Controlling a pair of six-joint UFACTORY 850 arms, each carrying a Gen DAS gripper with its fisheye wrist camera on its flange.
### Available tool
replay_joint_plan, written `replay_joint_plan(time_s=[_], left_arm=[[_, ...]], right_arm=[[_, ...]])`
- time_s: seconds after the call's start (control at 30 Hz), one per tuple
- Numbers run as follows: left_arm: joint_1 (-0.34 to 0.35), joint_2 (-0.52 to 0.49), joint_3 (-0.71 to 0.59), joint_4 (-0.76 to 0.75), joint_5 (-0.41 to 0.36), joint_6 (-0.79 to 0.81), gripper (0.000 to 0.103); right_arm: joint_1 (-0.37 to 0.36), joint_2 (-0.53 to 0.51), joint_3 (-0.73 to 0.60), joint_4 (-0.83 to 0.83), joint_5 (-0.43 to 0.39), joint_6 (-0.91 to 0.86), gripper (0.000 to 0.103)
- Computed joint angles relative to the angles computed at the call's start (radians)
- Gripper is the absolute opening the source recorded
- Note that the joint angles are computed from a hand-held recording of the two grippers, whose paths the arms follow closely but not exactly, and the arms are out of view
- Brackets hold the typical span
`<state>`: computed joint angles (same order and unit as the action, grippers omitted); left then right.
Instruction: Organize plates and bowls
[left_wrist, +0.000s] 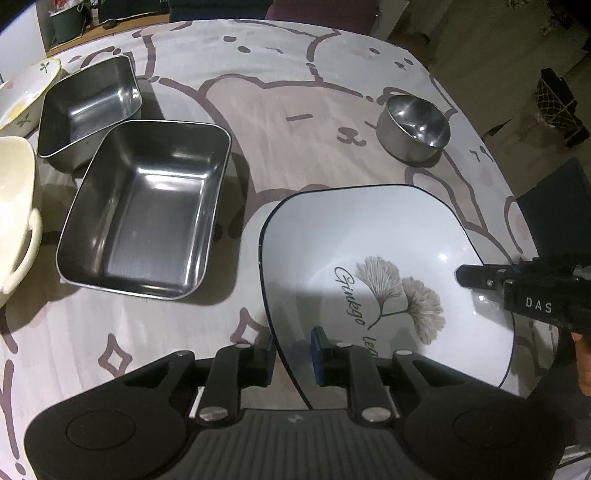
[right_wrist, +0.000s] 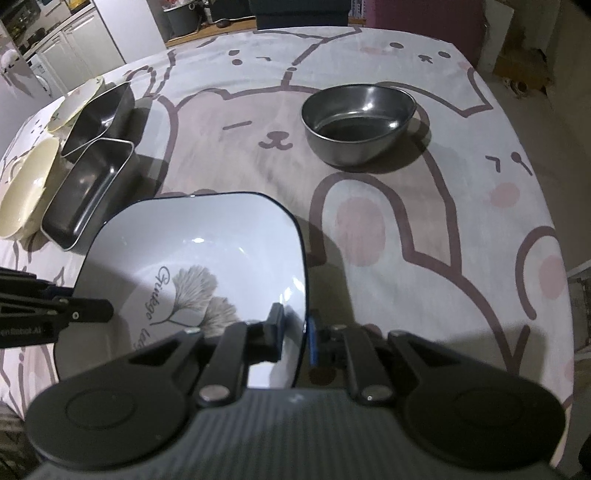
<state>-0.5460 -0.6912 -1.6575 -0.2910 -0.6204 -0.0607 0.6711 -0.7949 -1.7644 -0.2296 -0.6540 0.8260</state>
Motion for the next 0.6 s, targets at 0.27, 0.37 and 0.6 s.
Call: replay_joint_plan(time_s=[0.27,0.37,0.6], left_arm=[[-0.002,-0.039,-0.056,0.033,-0.032,-0.020,0.021],[-0.002,-0.047,-0.066,0.036,-0.042,-0.022,0.021],[-0.005,-0.057,-0.074,0.062,-0.057,-0.034,0.022]], right_arm=[[-0.002,-0.049,-0.073,0.009,-0.068,-0.014,0.018],[-0.005,-0.059,-0.086,0.010,-0.074,-0.010,0.018],[0.001,-0.080,-0.118,0.019,-0.102,-0.028,0.019]])
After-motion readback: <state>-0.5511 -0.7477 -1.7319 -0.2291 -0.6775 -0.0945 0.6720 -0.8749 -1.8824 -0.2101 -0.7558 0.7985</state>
